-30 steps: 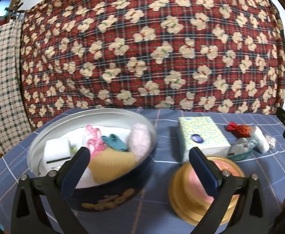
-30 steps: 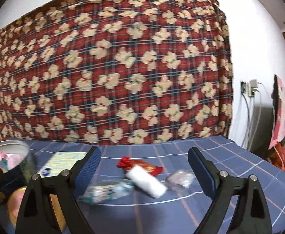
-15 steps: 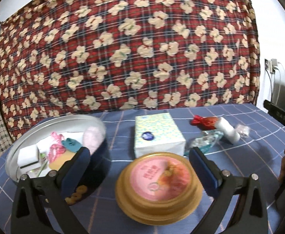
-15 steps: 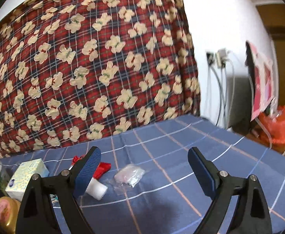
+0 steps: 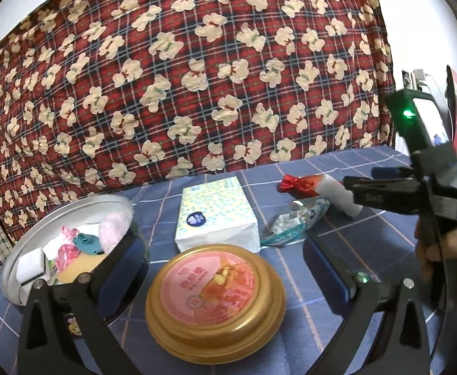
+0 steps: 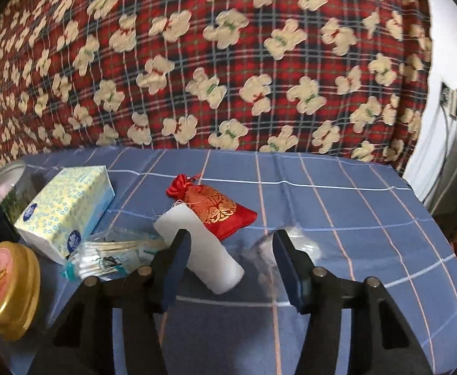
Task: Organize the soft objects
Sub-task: 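Reach the right tool to the white rolled cloth and grasp it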
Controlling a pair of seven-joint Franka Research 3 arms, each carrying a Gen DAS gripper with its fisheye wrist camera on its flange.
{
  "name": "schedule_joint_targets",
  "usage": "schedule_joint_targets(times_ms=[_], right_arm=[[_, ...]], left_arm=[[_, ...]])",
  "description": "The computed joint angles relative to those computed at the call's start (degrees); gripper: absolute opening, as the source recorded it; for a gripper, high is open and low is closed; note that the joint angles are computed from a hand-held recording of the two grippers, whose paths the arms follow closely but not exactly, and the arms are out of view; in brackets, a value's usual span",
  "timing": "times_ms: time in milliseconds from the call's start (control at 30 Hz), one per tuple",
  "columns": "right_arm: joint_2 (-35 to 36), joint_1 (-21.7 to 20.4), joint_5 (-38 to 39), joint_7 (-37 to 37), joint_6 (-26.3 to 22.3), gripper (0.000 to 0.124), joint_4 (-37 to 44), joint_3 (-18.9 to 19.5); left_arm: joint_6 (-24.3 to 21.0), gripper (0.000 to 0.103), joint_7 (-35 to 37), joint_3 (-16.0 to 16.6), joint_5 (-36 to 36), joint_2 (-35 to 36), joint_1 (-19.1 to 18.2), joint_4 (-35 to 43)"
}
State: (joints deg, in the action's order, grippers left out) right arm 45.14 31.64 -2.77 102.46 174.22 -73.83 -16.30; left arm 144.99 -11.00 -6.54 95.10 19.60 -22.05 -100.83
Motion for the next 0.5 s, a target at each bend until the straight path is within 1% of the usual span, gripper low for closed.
schedule_joint_targets(times_ms=[67,133,233,267,300,333,367,433,500], right_arm=[[1.7,-3.7,0.4,-4.5,-4.1,0.057,4.3,5.2],[2.8,-6.4,1.6,-7.6,-6.1,0.057,6.9,9.2],[3.3,-8.4,3.5,-10.7,-7.5,0.057,8.3,12.4],[3.8,-9.7,4.4,-12.9,-9.1,0.057,9.4,14.4],[4.0,-10.0,4.9,-14.0,-10.3,0.054,9.9,15.1],[4.7,-10.6,5.6,-15.6,-12.8,0.049,11.6,16.2],[5.2,-11.0,6.3,-17.0,-14.0,0.040,12.4,16.9],[4.8,-10.6,6.9,-17.7,-13.4,0.038,11.7,16.6],[3.9,-11.1,8.1,-19.1,-12.2,0.033,9.9,17.3]], left_arm=[[0.1,0.103,0.5,0.0,-0.2,0.2,0.0,0.3],[0.2,0.103,1.3,0.0,-0.5,0.5,-0.2,0.6],[0.5,0.103,3.4,0.0,-1.8,1.1,-0.3,1.4],[0.6,0.103,4.3,0.0,-2.5,1.4,-0.3,1.8],[0.6,0.103,4.9,0.1,-2.9,1.7,-0.4,2.1],[0.6,0.103,5.8,0.2,-3.7,2.0,-0.5,2.4],[0.5,0.103,6.4,0.3,-4.2,2.2,-0.7,2.7],[0.4,0.103,6.8,0.6,-4.4,2.3,-1.1,2.9],[0.5,0.103,6.6,0.9,-4.2,2.4,-1.4,3.1]])
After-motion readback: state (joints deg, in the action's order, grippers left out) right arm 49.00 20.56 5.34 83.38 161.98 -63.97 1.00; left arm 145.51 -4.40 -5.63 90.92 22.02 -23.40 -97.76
